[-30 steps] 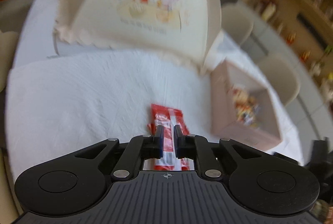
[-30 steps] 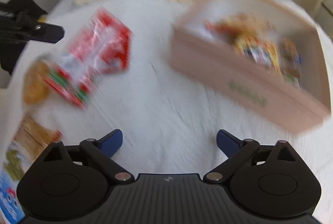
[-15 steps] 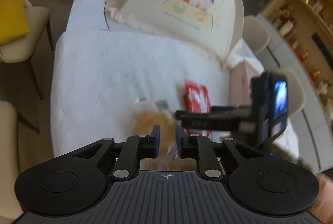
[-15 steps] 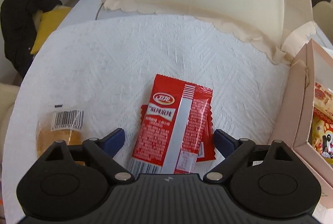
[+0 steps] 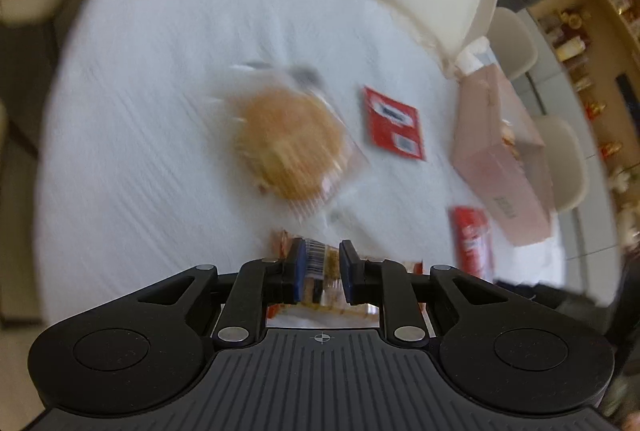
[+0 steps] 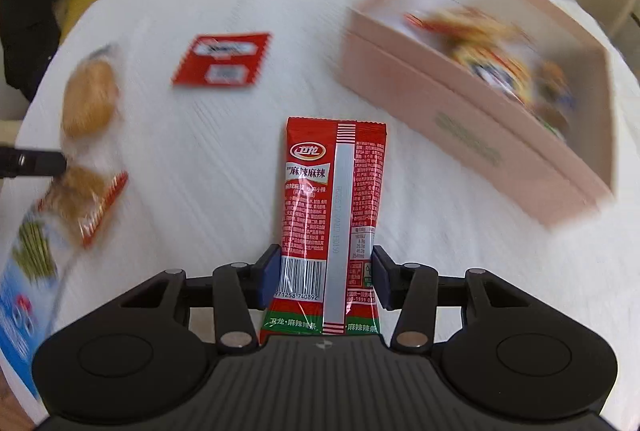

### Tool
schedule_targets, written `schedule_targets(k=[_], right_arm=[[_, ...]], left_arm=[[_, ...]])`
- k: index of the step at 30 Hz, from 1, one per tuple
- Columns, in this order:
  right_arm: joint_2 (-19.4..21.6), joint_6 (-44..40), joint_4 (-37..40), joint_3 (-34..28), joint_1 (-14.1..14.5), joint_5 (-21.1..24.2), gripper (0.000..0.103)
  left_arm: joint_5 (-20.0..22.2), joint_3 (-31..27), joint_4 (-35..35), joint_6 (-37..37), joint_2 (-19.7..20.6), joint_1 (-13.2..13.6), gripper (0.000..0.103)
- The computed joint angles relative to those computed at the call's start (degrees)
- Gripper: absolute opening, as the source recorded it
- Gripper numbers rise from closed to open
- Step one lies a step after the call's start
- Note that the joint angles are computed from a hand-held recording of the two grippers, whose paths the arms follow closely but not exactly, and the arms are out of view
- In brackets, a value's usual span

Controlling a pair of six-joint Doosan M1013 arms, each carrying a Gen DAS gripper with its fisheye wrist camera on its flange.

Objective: Organize snacks

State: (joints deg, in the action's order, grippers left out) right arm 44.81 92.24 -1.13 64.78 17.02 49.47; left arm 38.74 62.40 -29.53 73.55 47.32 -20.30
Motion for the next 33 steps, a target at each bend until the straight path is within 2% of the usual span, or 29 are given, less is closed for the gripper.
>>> schedule_targets(k=[3, 5, 8, 9, 12, 14, 17, 18, 19, 20, 21, 24, 26, 28, 29, 31, 33], right_arm=[[-1.9, 1.9, -1.8, 3.8, 0.0, -3.2, 0.063], [-2.4, 3.0, -2.5, 4.9, 0.1, -4.5, 0.066], [-2.7, 4.0, -3.3, 5.8, 0.1, -5.8, 0.072], [-2.8, 4.4, -3.3, 6.1, 0.0, -6.0, 0.074], [-3.1, 5.4, -1.9, 6.7, -0.4, -6.6, 0.077], [-3.1, 5.5, -0.9, 6.9, -0.7, -6.7, 0.077], [-3.4, 5.5, -0.5, 7.3, -0.8, -6.9, 0.077], [-3.5, 5.6, -0.6, 7.4, -0.7, -6.9, 0.077], [-3.6, 5.6, -0.8, 7.6, -0.7, -6.9, 0.077], [-3.7, 6.1, -1.3, 7.8, -0.6, -6.9, 0.077], [-3.9, 6.7, -1.6, 8.1, -0.6, -7.1, 0.077], [-4.2, 8.3, -2.1, 8.6, -0.5, -7.3, 0.078], [-4.4, 8.6, -2.2, 9.1, -0.5, -7.7, 0.078], [-4.7, 8.7, -2.4, 9.6, -0.5, -8.0, 0.078], [-4.8, 8.6, -2.2, 9.8, -0.5, -8.1, 0.078], [-4.9, 8.6, -2.0, 10.1, -0.7, -8.3, 0.078], [-5.2, 8.6, -2.0, 10.5, -0.9, -8.7, 0.078]], left_arm=[[3.5, -1.2, -11.1, 7.7, 0.8, 0.1, 0.022], [3.9, -1.6, -13.1, 11.6, 0.6, -0.3, 0.022], [1.7, -2.2, -6.2, 16.7, -0.6, -1.5, 0.022], [2.7, -3.5, -2.9, 19.1, -0.5, -2.0, 0.022], [11.6, -9.4, 7.8, 29.7, 1.4, -3.6, 0.022], [14.9, -11.1, 14.3, 38.3, 2.1, -5.2, 0.023], [18.8, -11.9, 20.7, 45.8, 3.1, -6.7, 0.026], [19.9, -12.6, 22.5, 46.7, 3.7, -7.1, 0.026], [19.1, -12.2, 24.3, 47.2, 3.8, -7.5, 0.026], [15.9, -10.7, 25.3, 47.8, 3.2, -7.8, 0.026], [15.0, -10.6, 26.2, 47.0, 3.3, -7.9, 0.027], [13.1, -12.6, 27.3, 40.1, 4.5, -7.9, 0.028], [13.2, -16.3, 28.0, 34.3, 6.7, -7.8, 0.026], [17.3, -21.9, 27.4, 30.0, 9.5, -7.7, 0.027], [19.2, -24.1, 26.6, 29.1, 10.5, -7.7, 0.036], [24.4, -28.8, 20.8, 30.9, 12.7, -7.3, 0.043], [28.5, -32.0, 14.6, 33.9, 14.1, -6.7, 0.043]])
